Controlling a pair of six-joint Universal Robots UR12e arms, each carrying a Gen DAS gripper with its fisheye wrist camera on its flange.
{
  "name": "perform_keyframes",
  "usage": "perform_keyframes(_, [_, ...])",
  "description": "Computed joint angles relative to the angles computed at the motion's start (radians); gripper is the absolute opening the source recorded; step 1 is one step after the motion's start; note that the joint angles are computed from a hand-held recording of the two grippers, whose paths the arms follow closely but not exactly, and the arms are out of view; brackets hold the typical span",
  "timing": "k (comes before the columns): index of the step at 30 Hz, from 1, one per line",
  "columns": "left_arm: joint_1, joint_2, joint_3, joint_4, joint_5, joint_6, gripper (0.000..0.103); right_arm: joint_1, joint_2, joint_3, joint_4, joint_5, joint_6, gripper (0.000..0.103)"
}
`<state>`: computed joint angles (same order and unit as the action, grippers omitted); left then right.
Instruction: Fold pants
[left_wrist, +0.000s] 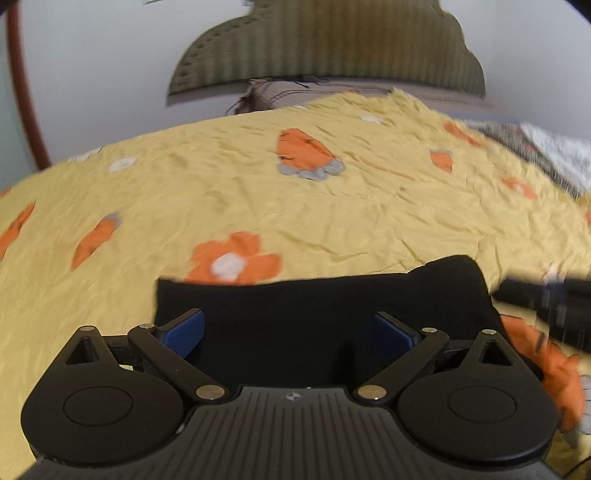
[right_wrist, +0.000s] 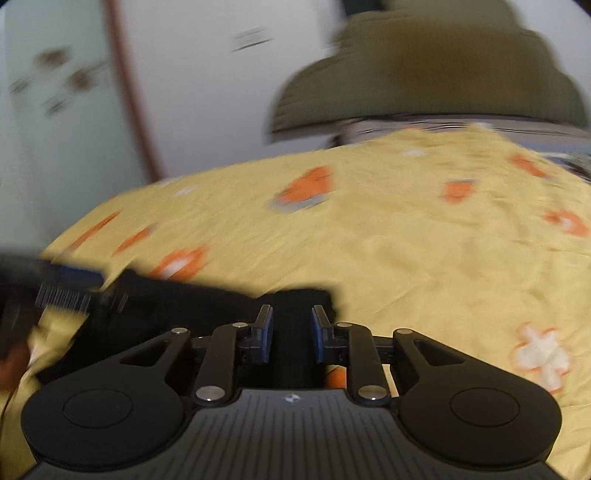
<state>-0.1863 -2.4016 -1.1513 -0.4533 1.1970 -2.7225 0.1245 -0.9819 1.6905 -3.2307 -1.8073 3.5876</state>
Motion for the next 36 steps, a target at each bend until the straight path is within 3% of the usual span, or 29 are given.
perform_keyframes(2, [0.021,0.020,-0.020,-0.001,0.003,-0.047,0.099,0.008,-0.005,0.001,0.055,0.050,-0.051,0.021])
perform_keyframes(4, [0.044,0.042,-0.044,0.018,0.031,-0.086,0.099,0.024,0.001,-0.003,0.115,-0.004,-0.096,0.024])
perform_keyframes(8, [0.096,0.102,-0.109,0.099,0.144,-0.135,0.099,0.038,-0.007,0.007,0.095,-0.074,-0.039,0.028])
perform_keyframes(10, [0.124,0.137,-0.143,0.138,0.208,-0.143,0.099,0.055,-0.002,-0.002,0.052,-0.095,-0.086,0.028])
perform_keyframes(12, [0.146,0.171,-0.177,0.192,0.293,-0.131,0.099,0.059,0.004,-0.008,-0.019,-0.011,-0.122,0.028])
perform_keyframes(15, [0.162,0.202,-0.210,0.333,0.465,-0.064,0.099,0.060,0.021,-0.028,-0.081,0.199,-0.163,0.028])
perform_keyframes(17, [0.166,0.203,-0.208,0.423,0.565,-0.031,0.103,0.061,0.035,-0.045,-0.081,0.330,-0.169,0.028])
perform_keyframes(19, [0.170,0.201,-0.200,0.448,0.602,-0.012,0.102,0.069,0.048,-0.060,-0.052,0.388,-0.160,0.028])
perform_keyframes(22, [0.178,0.203,-0.205,0.388,0.503,-0.043,0.102,0.092,0.062,-0.077,0.013,0.352,-0.137,0.029])
perform_keyframes(25, [0.184,0.194,-0.201,0.234,0.290,-0.062,0.102,0.105,0.071,-0.079,0.034,0.320,-0.092,0.029])
perform_keyframes(27, [0.176,0.167,-0.187,0.173,0.200,-0.067,0.102,0.116,0.075,-0.076,0.015,0.279,-0.057,0.029])
perform_keyframes(30, [0.155,0.131,-0.161,0.100,0.142,-0.071,0.101,0.126,0.085,-0.084,-0.001,0.225,-0.018,0.029])
perform_keyframes(33, [0.138,0.110,-0.155,0.078,0.117,-0.054,0.101,0.138,0.095,-0.105,0.002,0.187,-0.023,0.029])
perform_keyframes(36, [0.125,0.100,-0.164,0.094,0.112,0.044,0.101,0.144,0.106,-0.128,0.018,0.160,-0.031,0.042])
